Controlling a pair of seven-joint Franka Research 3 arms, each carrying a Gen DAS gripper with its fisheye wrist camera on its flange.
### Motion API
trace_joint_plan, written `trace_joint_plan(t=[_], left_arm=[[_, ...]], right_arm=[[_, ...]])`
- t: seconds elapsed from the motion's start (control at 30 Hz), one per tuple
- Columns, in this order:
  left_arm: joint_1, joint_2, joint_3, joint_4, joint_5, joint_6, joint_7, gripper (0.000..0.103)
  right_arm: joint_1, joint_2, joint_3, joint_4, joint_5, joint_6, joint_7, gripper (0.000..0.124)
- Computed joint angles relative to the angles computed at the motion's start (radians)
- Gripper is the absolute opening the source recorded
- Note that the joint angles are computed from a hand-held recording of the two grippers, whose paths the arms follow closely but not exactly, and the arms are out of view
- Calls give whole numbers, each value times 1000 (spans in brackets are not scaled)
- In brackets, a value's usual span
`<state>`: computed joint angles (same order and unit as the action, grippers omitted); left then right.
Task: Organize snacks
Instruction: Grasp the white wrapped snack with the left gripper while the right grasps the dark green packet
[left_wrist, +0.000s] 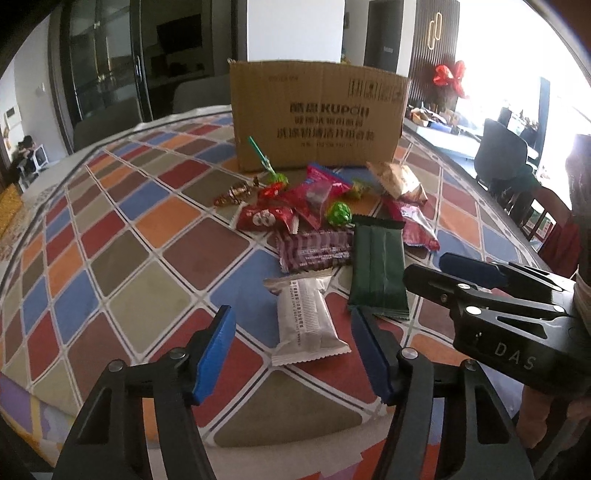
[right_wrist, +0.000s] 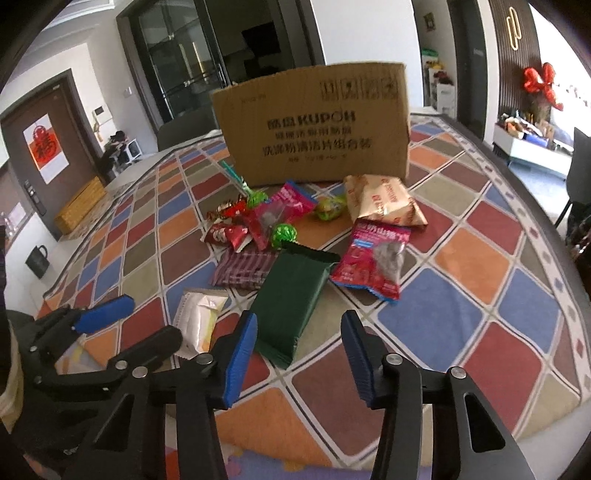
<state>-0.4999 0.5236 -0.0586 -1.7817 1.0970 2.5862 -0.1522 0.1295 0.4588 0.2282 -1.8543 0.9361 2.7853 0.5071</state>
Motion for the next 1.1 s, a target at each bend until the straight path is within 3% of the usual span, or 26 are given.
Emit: trace_joint_plan(t=[0.5,0.83,1.1], left_arm=[[15,67,23,55,-84,70,73,57],[20,90,42,67,-147,116,109,33],[11,93,66,74,-142,123,70,33]], right_arm=[[-3,93,-4,118,-79,-94,88,41],[-15,142,8,180,-81,-140,112,41],[-12,162,2,208,-90,-173,158,38]])
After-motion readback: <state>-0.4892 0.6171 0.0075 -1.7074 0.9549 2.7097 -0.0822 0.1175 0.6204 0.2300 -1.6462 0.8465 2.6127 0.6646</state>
